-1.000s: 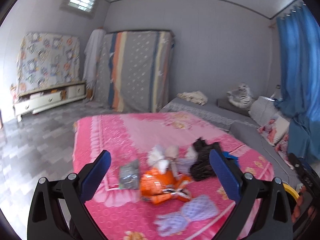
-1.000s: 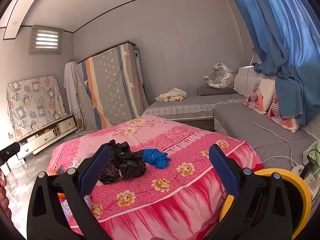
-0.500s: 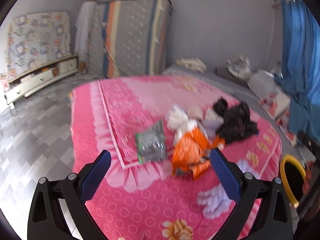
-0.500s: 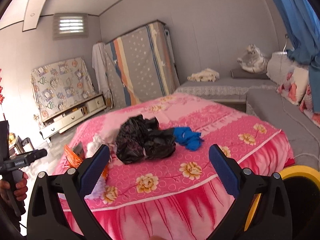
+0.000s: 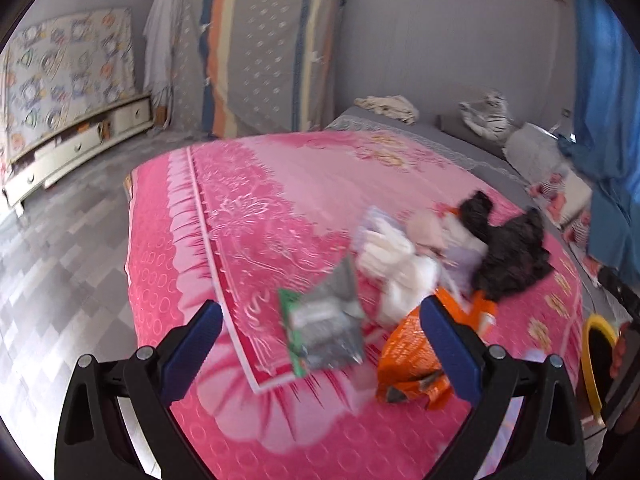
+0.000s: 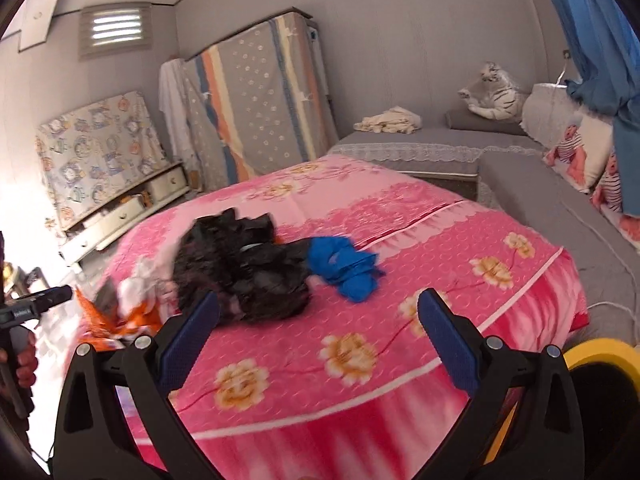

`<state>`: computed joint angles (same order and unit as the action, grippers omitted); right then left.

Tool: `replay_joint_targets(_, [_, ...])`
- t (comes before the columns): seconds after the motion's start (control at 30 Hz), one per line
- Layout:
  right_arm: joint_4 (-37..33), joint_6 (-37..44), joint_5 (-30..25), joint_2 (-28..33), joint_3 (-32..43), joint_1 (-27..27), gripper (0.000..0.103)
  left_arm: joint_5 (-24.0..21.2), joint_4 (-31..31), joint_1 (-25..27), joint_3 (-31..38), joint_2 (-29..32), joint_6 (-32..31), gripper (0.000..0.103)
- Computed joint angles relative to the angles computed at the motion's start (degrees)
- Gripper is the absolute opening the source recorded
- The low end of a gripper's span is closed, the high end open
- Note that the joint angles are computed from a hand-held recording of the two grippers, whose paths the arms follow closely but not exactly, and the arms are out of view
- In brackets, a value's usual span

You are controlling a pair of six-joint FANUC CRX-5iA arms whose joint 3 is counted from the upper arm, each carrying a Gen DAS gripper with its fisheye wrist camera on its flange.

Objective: Collect trash
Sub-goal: 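Grasp silver-green wrapper with left tool while right tool grasps blue glove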

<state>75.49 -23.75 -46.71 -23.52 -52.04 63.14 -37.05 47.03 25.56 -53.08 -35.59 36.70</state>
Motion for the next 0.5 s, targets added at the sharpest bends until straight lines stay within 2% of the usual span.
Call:
replay_joint_targets(0.13, [-1.91,4.86,1.17,3.05,2.49,-4.39,0.095,1.69,-7.08,-1.87,4.9,6.6,6.94,0.096])
replay_joint_targets(0.3, [-4.19,10.32,6.02,6.88,5.46,-10.62,0.095,-0.78,-2.4,-0.87,6.59,10.87,5.27,0.096])
replay_joint_targets(0.37, [-6.33,13.67,10.25,8.48,7.04,-13.94,0.095,-0.11,-2.64,-1.54,6.89,11.59,4.58,0.096])
replay_joint_targets(0.5, [-8.42,20.24,14.67,12.48,10.52,-17.83,0.095,0.23,-7.38,-3.51,9.04,13.55,6.51,0.095])
